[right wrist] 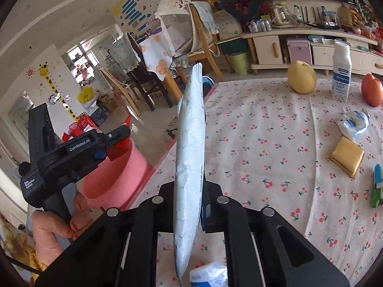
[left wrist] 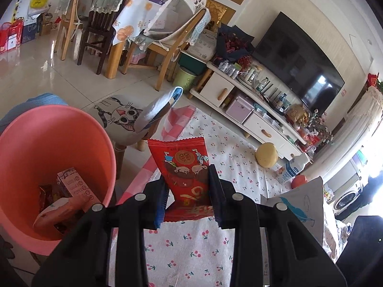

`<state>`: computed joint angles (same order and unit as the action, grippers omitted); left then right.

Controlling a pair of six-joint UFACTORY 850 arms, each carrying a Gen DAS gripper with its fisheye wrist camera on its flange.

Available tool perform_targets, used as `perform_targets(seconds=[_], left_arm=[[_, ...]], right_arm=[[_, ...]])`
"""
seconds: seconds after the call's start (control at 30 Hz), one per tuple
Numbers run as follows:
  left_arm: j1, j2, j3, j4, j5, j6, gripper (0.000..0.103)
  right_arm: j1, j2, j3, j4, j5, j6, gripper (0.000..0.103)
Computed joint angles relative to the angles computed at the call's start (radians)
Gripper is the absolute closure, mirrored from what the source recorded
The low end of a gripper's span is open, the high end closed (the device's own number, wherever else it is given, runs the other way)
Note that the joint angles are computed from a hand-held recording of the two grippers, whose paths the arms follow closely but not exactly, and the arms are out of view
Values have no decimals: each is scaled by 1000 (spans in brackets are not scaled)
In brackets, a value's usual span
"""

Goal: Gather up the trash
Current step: 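Lift and carry the red wrapper and feather-print bag to the pink bucket, then open both tools over the pink bucket to drop the wrapper and bag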

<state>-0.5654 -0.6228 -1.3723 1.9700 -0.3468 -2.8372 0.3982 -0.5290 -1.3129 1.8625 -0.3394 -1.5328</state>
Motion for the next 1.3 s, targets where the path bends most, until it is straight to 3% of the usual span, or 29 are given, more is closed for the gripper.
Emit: perform_targets(seconds=[0.4,0.67,0.9,1.17,1.2,1.27,1.3], left_arm=[[101,100,149,-104,-71,-68,70],[180,151,246,-57,-46,-227,70],[217,164,278,-16,-29,-297,70],[223,149,257,-90,-3,-211,68],[223,147,254,-91,2,-207,63],[218,143,250,-121,-7,-179,47],[213,142,247,-160,-22,-142,38]], right_arm=[[110,-161,-297,-309,-57,293,90],[172,-305,-530,-466,-99,465,90],[207,-460,-764,-709,-120,699,90],[207,-597,-946,-896,-177,947,86],[206,-597,-939,-893,-172,956,82],[202,-573,-889,-840,-150,921,52],[200,-553,-853,-807,-128,893,46]])
